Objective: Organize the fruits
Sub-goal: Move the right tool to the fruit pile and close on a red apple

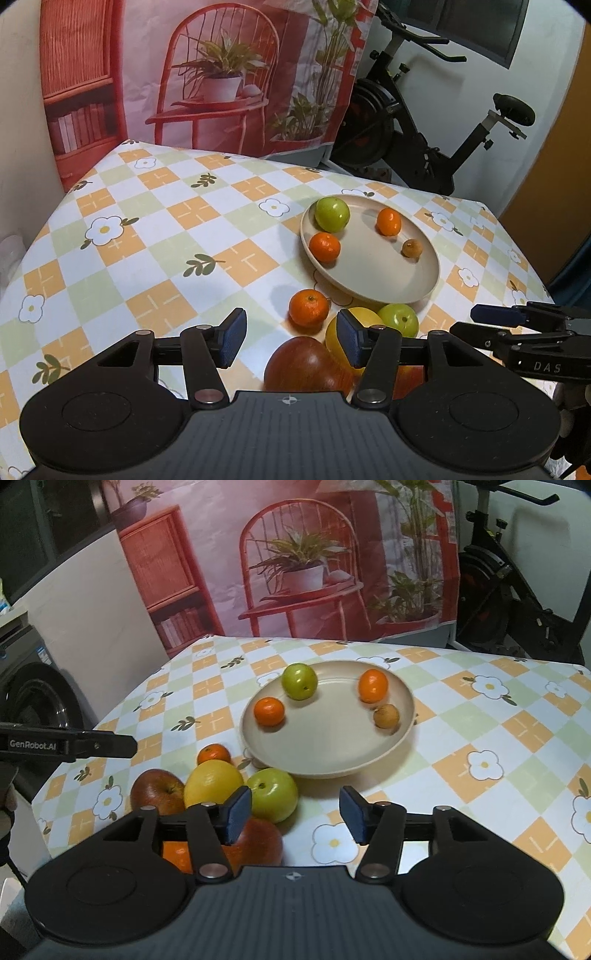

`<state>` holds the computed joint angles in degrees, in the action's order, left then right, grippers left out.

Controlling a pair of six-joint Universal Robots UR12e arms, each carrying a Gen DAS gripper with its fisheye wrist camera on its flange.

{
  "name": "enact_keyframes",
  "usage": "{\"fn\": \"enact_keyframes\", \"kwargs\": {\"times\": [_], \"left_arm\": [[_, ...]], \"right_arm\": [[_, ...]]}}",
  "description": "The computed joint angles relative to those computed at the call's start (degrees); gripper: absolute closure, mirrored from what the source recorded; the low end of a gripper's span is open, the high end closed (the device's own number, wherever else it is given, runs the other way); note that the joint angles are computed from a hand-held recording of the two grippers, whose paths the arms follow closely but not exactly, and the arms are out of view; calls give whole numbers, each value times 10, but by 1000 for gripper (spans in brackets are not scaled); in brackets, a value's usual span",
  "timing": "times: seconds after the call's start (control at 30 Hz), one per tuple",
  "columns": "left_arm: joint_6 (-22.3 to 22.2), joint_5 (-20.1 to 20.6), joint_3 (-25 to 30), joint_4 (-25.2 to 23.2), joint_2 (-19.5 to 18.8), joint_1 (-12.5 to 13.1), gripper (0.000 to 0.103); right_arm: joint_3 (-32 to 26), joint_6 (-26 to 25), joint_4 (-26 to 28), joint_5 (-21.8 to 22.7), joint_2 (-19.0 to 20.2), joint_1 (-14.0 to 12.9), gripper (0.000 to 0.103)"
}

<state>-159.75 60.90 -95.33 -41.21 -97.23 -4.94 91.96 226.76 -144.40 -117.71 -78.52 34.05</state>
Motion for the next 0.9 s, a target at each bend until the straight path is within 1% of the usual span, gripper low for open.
{"fn": "enact_keyframes", "kwargs": {"times": [0.2,0.37,0.53,0.7,0.9], "left_arm": [[1,0,-2,-5,1,1,45],[3,1,-3,-12,1,2,45],[5,0,-4,-16,1,2,45],[5,-1,-3,-19,0,2,45],[7,-1,-5,-21,1,2,45]], "right_arm": [[-6,-12,6,22,5,-1,44],[-6,-11,9,35,7,-2,42],[-8,-13,6,48,10,-3,38],[-10,-18,2,63,14,-5,37],[-5,-5,-6,79,13,-9,34]]}}
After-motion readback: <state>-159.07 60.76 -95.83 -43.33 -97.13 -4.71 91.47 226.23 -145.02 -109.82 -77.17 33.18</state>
